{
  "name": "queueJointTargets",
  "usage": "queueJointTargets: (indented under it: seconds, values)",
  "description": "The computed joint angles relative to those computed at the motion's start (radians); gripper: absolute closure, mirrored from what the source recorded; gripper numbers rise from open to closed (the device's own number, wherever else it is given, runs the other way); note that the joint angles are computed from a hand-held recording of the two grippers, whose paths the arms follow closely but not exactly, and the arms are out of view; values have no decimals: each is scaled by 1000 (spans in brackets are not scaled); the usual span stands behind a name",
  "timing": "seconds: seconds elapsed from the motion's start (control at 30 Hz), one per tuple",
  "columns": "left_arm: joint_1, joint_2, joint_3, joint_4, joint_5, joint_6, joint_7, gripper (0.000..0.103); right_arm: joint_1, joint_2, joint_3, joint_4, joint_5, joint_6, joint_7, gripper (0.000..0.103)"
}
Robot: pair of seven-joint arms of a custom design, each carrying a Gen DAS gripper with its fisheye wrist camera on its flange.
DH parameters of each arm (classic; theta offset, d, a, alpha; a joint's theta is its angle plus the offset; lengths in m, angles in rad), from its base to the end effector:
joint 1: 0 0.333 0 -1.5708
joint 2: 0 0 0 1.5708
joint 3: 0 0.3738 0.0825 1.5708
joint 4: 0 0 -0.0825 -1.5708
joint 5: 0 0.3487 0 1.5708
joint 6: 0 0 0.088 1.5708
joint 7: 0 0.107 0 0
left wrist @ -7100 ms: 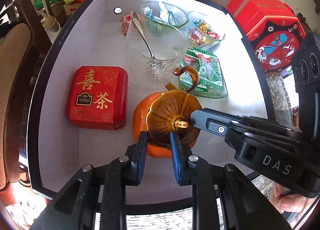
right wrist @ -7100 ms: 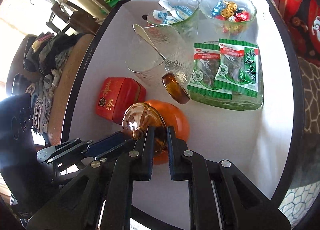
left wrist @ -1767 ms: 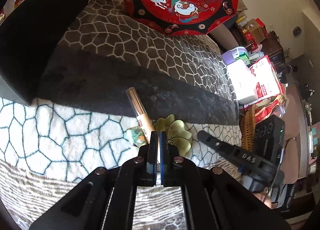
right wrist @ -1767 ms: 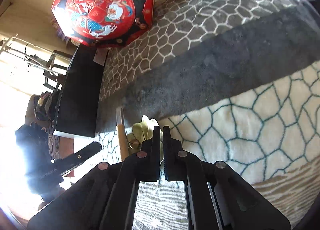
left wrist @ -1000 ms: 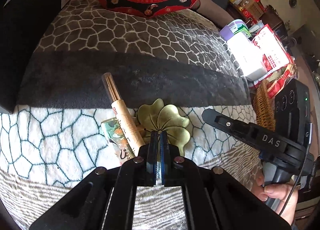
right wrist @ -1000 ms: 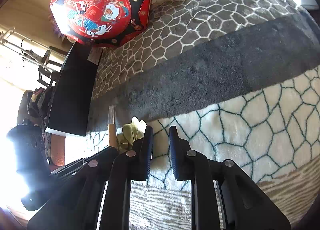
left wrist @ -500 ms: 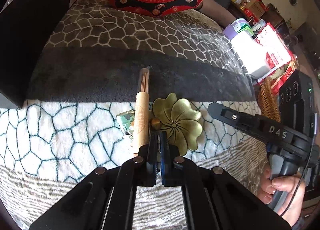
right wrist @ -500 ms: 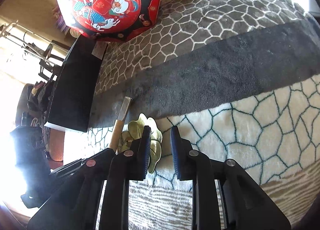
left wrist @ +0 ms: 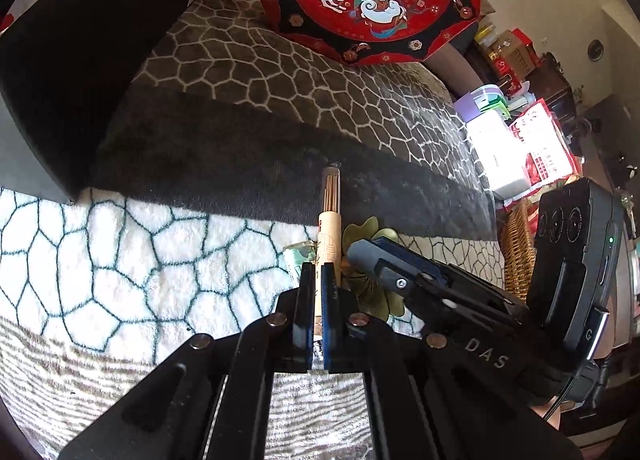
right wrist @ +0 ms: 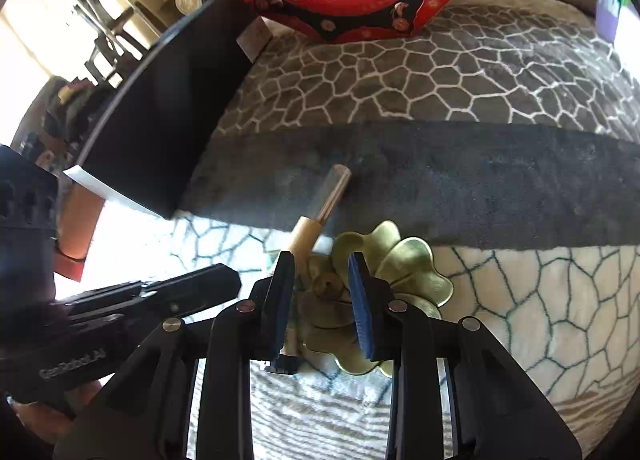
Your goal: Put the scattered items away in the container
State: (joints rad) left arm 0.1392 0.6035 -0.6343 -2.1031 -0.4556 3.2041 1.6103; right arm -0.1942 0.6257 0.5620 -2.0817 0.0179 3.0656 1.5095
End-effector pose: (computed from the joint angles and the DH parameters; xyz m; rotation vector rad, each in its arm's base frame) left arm 0.5885 -0.2159 0.3037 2.1789 -1.9268 0.9832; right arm 0.6048 0.1866 0.2871 -2.0607 1.5993 -0.0283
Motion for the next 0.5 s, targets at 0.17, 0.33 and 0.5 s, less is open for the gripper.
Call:
queueJointTargets:
  seconds: [0.17,0.33,0.5]
  values:
    - [-87,-30,102,-1,9,-28,-13,101,133,-51,-178,-19,-75,23,69,79]
    - [-188,-65,223,-13,23,-30,-30,100,-79,-18,31,-35,-5,29,13,78]
    - [-236,-87,294,-41,32,-31,-56,100,-121,-30,62,-58,-19,53,25,78]
